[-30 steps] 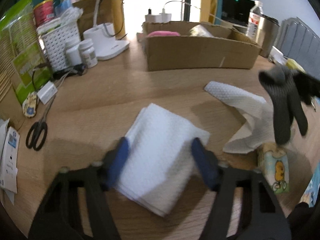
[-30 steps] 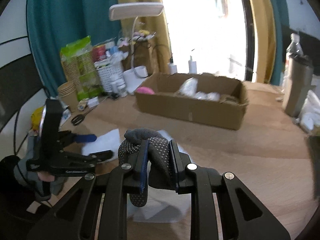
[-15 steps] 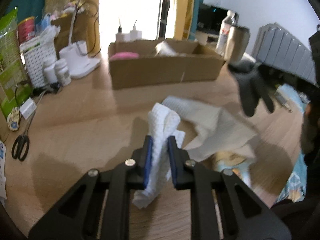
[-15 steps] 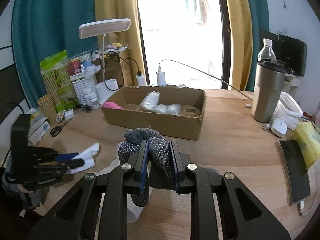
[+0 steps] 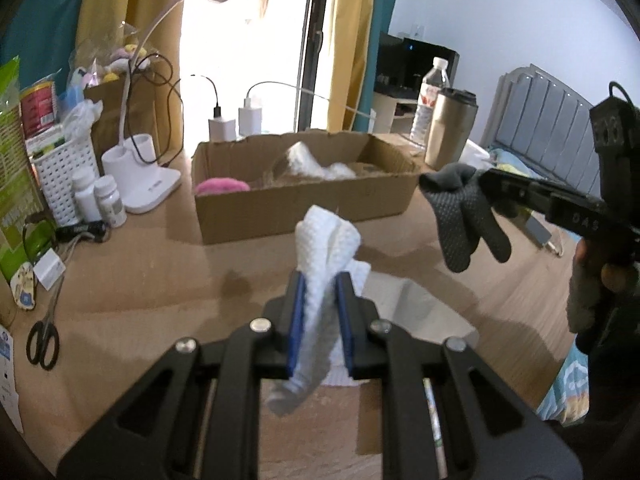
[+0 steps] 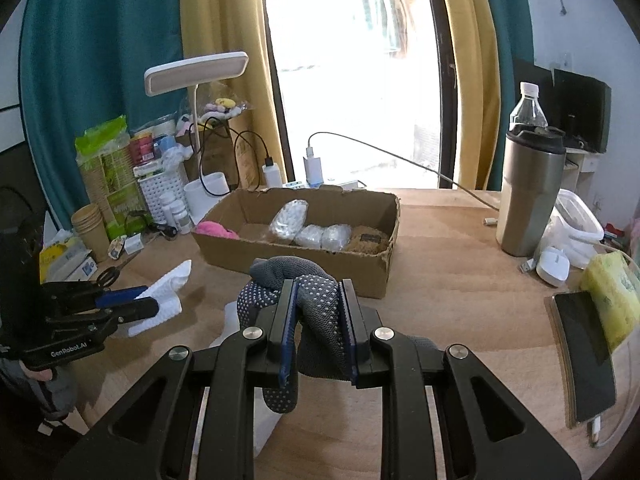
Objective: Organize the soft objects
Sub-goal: 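Grasp the white wipe with the left tool while the right tool lifts the glove, then carry the white wipe and grey glove over the cardboard box with both tools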
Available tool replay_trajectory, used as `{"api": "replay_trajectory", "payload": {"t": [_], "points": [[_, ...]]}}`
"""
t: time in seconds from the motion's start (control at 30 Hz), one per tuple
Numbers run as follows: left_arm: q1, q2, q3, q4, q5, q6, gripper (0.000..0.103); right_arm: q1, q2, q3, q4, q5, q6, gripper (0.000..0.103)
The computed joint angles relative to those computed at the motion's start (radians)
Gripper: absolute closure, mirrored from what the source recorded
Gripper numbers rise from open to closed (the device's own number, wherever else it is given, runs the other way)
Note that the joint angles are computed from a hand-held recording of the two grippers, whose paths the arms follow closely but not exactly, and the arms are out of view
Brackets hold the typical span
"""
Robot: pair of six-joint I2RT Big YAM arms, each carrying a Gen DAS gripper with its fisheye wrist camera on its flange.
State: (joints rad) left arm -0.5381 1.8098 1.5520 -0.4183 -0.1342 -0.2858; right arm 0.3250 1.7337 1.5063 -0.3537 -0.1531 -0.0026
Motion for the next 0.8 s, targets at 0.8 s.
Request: {"api": "replay_trajectory", "payload": {"t": [0.8], "points": [[0.015, 0.08, 0.162, -0.019, -0.001, 0.025, 0.086, -0.006, 0.086, 0.141, -0.026, -0.07, -0.026, 0.081]]}}
